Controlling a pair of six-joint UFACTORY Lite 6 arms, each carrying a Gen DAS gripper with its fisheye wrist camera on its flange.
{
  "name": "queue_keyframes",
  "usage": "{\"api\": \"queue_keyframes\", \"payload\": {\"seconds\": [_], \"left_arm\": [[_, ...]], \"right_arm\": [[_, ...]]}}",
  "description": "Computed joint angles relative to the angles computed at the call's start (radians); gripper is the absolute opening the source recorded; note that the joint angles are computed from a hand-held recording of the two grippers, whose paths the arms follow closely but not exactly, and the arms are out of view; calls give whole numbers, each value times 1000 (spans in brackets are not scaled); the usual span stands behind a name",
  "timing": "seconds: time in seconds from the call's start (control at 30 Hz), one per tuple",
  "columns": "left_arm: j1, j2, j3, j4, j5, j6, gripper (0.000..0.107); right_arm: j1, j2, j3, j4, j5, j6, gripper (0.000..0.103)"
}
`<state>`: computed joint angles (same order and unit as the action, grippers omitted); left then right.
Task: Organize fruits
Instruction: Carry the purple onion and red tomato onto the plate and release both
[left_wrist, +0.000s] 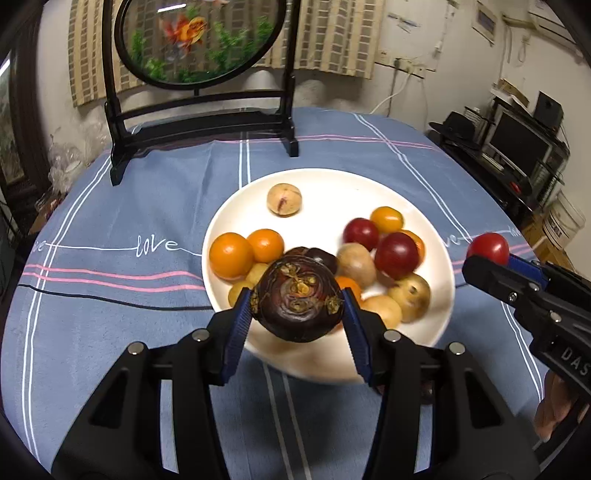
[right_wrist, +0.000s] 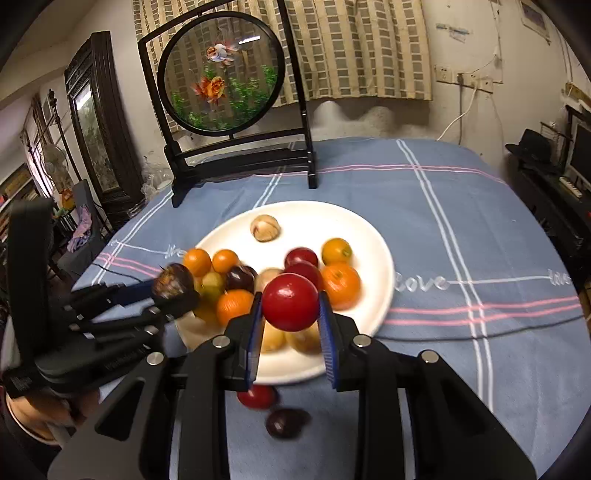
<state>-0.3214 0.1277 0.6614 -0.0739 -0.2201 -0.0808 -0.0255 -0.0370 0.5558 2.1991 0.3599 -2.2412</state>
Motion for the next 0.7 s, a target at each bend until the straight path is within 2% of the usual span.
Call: {"api": "queue_keyframes", "payload": {"seconds": [0.1,0.27,0.5,0.57,0.6,0.63,0.7], "left_arm": [[14,74,48,40,-16,-38,49],[15,151,74,-4,-59,25,50],[52,168,85,151,-81,-126,50],[53,162,73,117,-112,-107,57],[46,155,62,64,-133,-65,73],[42,141,45,13,-157,-21,77],[46,125,33,37,-166,-42,77]], "right_arm": [[45,105,103,-4,-24,37,29],[134,229,223,135,-90,-55,29],[192,399,397,162,-163,-27,31],[200,429,427,179,-175,-30,31],[200,429,424,250,-173,-88,32],[196,420,409,306,-162,-134,33],[168,387,356,294,-101,-108,33]]}}
